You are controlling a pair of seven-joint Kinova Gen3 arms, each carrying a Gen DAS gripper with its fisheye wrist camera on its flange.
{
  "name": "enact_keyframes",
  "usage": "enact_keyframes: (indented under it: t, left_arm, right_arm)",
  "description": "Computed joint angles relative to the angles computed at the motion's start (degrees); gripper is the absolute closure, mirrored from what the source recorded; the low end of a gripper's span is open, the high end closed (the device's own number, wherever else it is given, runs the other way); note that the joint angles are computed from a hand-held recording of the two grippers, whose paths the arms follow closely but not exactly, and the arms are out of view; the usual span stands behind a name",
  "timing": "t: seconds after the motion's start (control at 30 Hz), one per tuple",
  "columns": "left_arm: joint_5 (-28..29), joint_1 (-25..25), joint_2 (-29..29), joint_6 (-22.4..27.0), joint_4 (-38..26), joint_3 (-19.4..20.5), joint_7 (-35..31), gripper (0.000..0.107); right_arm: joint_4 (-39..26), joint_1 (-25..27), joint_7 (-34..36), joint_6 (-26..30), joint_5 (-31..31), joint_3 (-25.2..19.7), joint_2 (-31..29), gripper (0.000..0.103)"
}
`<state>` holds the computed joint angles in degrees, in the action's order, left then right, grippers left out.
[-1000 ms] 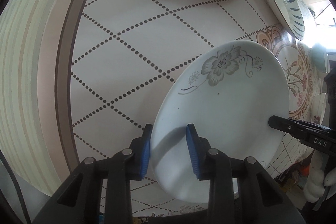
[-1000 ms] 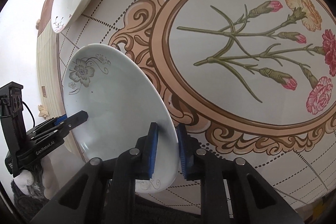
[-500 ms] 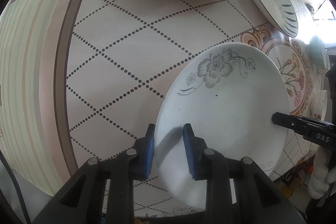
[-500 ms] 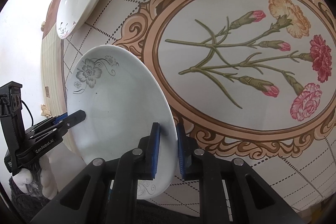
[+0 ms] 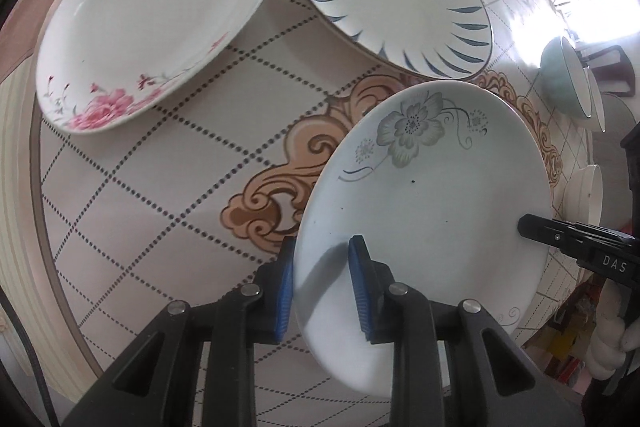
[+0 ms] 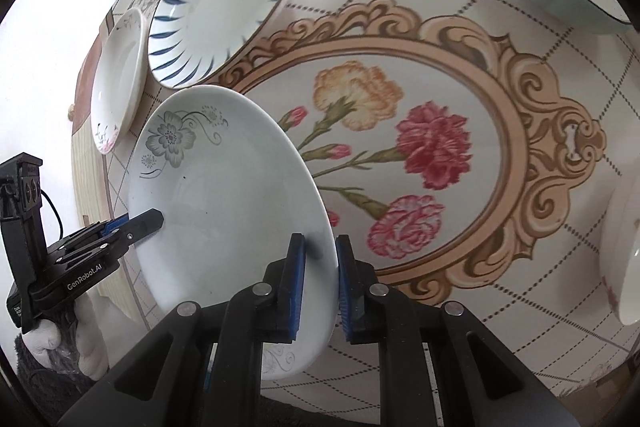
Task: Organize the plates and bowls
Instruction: 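Lift the grey-flower plate with both grippers toward the pink-flower plate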
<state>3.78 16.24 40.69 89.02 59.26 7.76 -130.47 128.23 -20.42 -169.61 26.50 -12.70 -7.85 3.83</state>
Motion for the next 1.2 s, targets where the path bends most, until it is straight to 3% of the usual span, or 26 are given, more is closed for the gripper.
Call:
enact_keyframes:
  t: [0.33,0.57,0.73,1.1,1.17,1.2]
  left_arm:
    - [-0.90,3.93,-1.67,-6.11,7.73,1.07,-0.38,0.084]
    - [-1.52,4.87,-2.69,-7.98,9.76,1.19,0.27,0.084]
    - [-1.72,6.13,-4.51,-11.18,13.82,1.20,2.23,0.085]
    - [-2.87,6.07,-7.04,-11.44,14.10,0.85,5.91,0.085]
    - [-2.53,5.33,-7.28,-10.92,13.15,0.76,6.44,0.084]
    - [-2.46,4.77,-7.33,-10.47,12.39,0.58,6.65,0.084]
  right_arm:
    - [9.17,1.11,-7.75,-0.27,2.37,-1.80,-7.52,0.086]
    - [11.74,1.88,-6.90,-0.92,1.23,-1.95,-9.01,0.086]
    - [9.91,1.77,-6.04,0.75,1.50,-2.09,-6.82,0.084]
    - [1.89,1.31,-2.50,9.87,1.48,-0.29,-1.71,0.083]
    - [1.07,1.11,-2.57,11.17,1.78,-0.24,-1.93,0.081]
    - [0.28,1.18,-2.44,11.98,1.79,-0.11,-1.91,0.074]
